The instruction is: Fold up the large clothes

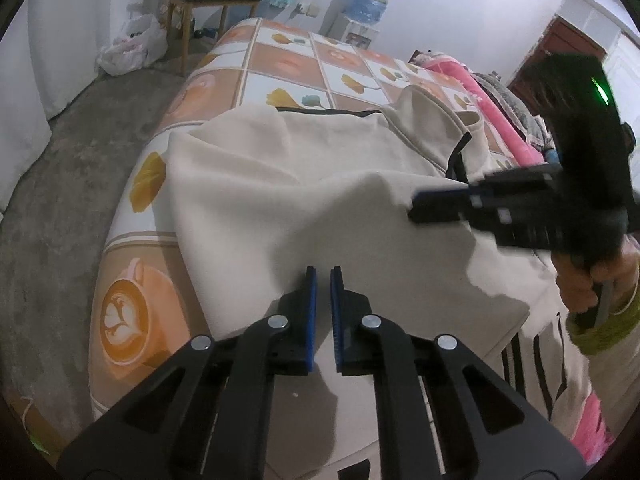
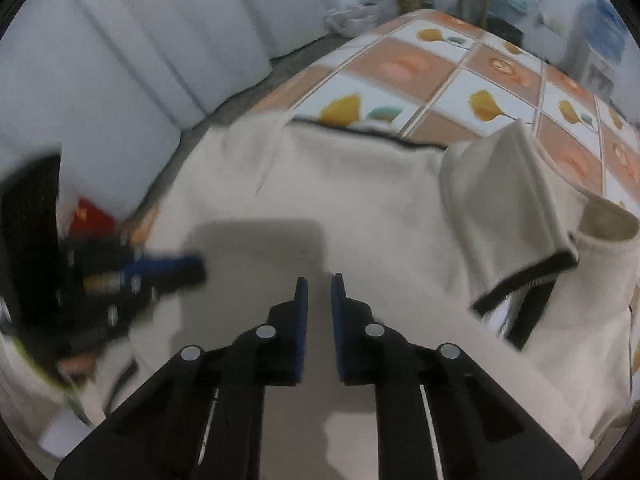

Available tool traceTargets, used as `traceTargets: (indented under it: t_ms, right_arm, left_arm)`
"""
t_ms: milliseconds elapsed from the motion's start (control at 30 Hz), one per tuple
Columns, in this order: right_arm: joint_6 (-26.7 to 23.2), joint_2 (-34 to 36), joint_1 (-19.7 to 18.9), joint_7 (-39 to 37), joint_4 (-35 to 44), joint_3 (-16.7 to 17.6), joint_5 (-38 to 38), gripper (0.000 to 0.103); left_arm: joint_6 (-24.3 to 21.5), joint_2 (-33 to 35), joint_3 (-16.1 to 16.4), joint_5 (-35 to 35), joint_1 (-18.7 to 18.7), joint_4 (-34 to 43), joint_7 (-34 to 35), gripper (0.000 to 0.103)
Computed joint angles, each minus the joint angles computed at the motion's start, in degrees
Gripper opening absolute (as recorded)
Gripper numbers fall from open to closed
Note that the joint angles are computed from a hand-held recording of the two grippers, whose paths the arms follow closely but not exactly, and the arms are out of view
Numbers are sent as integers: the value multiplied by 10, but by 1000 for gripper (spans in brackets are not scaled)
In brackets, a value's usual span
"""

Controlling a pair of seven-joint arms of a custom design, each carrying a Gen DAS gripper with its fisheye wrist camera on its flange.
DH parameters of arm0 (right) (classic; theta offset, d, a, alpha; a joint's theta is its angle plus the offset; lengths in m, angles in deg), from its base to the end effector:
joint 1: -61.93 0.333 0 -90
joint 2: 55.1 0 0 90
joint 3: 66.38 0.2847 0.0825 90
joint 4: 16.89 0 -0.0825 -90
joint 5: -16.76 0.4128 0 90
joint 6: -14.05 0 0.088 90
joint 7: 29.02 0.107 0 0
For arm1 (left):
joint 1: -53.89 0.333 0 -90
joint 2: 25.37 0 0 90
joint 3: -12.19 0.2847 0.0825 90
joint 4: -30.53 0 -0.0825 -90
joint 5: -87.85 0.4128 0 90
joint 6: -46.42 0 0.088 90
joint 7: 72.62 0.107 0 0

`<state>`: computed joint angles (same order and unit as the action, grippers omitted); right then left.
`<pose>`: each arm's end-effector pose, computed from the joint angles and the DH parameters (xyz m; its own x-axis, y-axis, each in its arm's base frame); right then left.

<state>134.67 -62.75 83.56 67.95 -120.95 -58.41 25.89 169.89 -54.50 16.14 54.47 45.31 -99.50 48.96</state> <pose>0.5054 0.3006 0.6002 0.3682 -0.9106 -0.1874 -0.8808 -0.2771 -0.3840 0.4750 -0.0573 0.5665 -0.4609 -0.8216 0.3354 -0.8093 0.2341 -0.5387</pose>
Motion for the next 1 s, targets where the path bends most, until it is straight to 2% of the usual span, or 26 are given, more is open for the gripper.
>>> traceTargets:
  t_ms: [133,200,300,367,467,600,633,700,800,933,1000]
  right_arm:
    - [1,-23,6,-10,-23,11,-33,12]
    - [35,-31,2,8,-23,13,-51,12]
    - [60,-9,-8,56,5,13,-69,12]
    - [49,24,-11,73,39,8,-72,12]
    - [-6,76,-11,76,83,-5,-43,12]
    - [16,31,-2,44,33,-6,-7,12]
    - [16,17,0,33,21,-4,-7,12]
    - [13,-3,5,23,-1,5,-26,12]
    - [28,-25,9,23,-28,16,-58,12]
    - [53,-40,13,25,-53,34,-123,12]
    - [51,-31,14,22,-43,35,-135,12]
  left_arm:
    - [4,0,2,-9,-4,0,13,9]
    - [9,2,-2,-7,-4,0,12,9]
    - [13,1,-5,-3,-2,-2,4,9]
    - [14,1,-4,-3,-3,-2,1,9]
    - [14,-1,0,-9,-4,-5,2,9]
    - [10,-3,8,-23,-5,-7,4,9]
    - [7,-2,12,-30,-6,-5,8,11]
    - [1,3,22,-54,-9,2,19,22]
    - [10,3,25,-87,-9,5,29,31]
    - [16,6,29,-134,-10,11,40,39]
    - [26,13,16,-124,-2,16,27,40]
